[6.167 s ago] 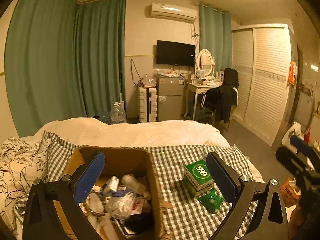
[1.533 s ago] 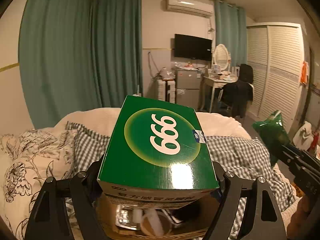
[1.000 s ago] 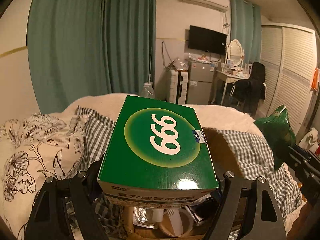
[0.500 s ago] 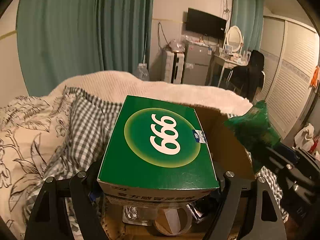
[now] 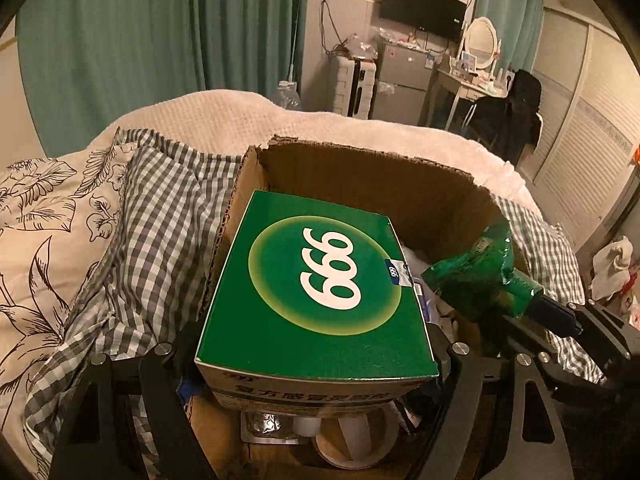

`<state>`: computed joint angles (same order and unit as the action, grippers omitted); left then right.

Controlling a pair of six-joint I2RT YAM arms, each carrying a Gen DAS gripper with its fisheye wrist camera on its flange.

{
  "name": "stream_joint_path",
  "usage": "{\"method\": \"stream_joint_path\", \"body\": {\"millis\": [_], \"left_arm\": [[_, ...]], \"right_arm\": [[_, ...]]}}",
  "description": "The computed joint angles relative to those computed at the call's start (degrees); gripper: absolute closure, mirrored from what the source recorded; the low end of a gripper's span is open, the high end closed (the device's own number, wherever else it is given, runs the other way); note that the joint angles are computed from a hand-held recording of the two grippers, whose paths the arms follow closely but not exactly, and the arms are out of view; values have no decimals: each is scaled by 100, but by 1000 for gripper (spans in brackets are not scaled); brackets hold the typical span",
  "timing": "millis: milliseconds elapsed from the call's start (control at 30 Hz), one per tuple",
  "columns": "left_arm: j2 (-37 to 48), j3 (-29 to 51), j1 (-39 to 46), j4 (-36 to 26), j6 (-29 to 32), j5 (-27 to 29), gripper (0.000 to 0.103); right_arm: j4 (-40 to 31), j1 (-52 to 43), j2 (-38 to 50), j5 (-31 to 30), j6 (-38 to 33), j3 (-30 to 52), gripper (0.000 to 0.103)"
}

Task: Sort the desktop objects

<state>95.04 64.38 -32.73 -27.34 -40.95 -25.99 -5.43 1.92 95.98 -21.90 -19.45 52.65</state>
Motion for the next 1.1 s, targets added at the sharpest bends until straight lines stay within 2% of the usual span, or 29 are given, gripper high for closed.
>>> {"method": "stream_joint_path", "body": {"millis": [167,267,467,533,600,933,1100], "left_arm": [[33,82,-16,-120,-35,-1,18],[10,95,-7,-160,-52,55,17],[-135,128,-120,-299,-154,2,15],[-339,22,-189,-165,-170,13,8],[-510,-42,-279,-95,-197,-85,4],[-764,205,-659,-546,-539,-725,4],[-966,302,-985,-689,-696,-1004,1]], "right_arm": [[36,46,2,93,-95,-87,64],[98,16,-115,92,-116,-187,54],[296,-52,-400,74,-73,-397,46],[381,-74,-491,75,13,-459,44],[474,-168,-624,4,118,-543,39],[334,-936,-1569,-721,237,-768,35],[252,-1245,-2010,-1053,293,-850,32]]}}
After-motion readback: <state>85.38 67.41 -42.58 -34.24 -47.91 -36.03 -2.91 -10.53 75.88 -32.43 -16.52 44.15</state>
